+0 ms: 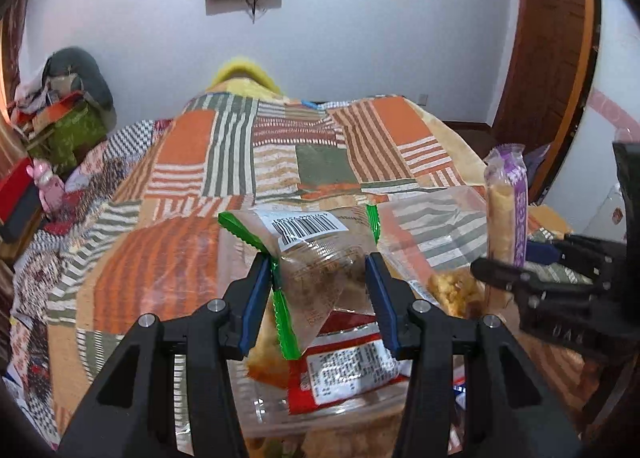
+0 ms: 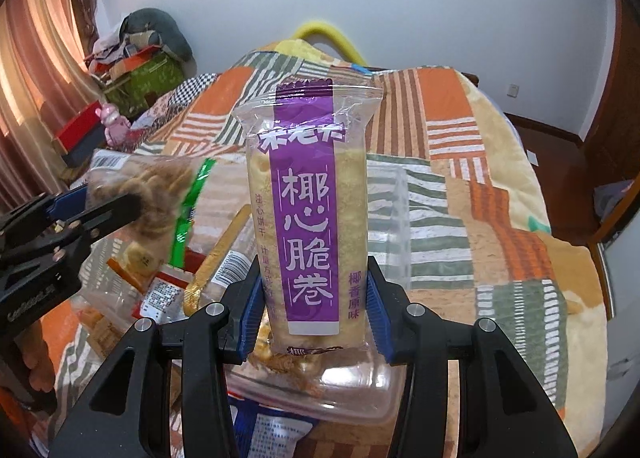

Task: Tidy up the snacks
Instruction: 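Place the cookie bag and purple coconut roll pack into the clear box, then grasp the orange snack bag with the left gripper while the right grasps the white-and-blue chip bag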

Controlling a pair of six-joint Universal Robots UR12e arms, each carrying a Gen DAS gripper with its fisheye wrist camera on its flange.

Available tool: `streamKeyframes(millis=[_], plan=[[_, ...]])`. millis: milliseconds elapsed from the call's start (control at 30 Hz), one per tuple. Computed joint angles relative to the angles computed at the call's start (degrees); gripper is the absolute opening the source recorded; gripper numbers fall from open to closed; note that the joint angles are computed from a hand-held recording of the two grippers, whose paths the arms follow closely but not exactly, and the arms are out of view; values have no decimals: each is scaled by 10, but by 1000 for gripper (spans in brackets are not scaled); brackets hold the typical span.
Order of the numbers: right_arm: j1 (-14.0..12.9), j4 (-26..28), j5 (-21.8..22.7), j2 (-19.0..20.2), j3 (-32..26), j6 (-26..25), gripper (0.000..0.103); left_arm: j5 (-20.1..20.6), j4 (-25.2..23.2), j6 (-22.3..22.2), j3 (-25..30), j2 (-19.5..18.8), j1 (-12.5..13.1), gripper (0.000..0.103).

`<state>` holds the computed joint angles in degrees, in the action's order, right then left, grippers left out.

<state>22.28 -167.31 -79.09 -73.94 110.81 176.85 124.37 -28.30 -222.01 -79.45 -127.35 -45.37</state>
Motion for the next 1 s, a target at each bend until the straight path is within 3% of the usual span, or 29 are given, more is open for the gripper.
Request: streamKeyframes(millis=[133,333,400,667,1000], plan=[[3,15,2,1,-4,-7,43,-25,-8,-13,3,-4,6,48],[4,6,-4,-5,2,-12,48,-17,-25,-10,3,-1,3,49],[3,-2,-2,-10,7,-11,53,-20,-27,-14,0,2,3,53],[-1,-24,19,-35,28,-13,57,10,-29,-13,-17,26,-9,64],[-2,-28,41,-69,63,-25,62,11,-51,-33,-61,64,-20,74]])
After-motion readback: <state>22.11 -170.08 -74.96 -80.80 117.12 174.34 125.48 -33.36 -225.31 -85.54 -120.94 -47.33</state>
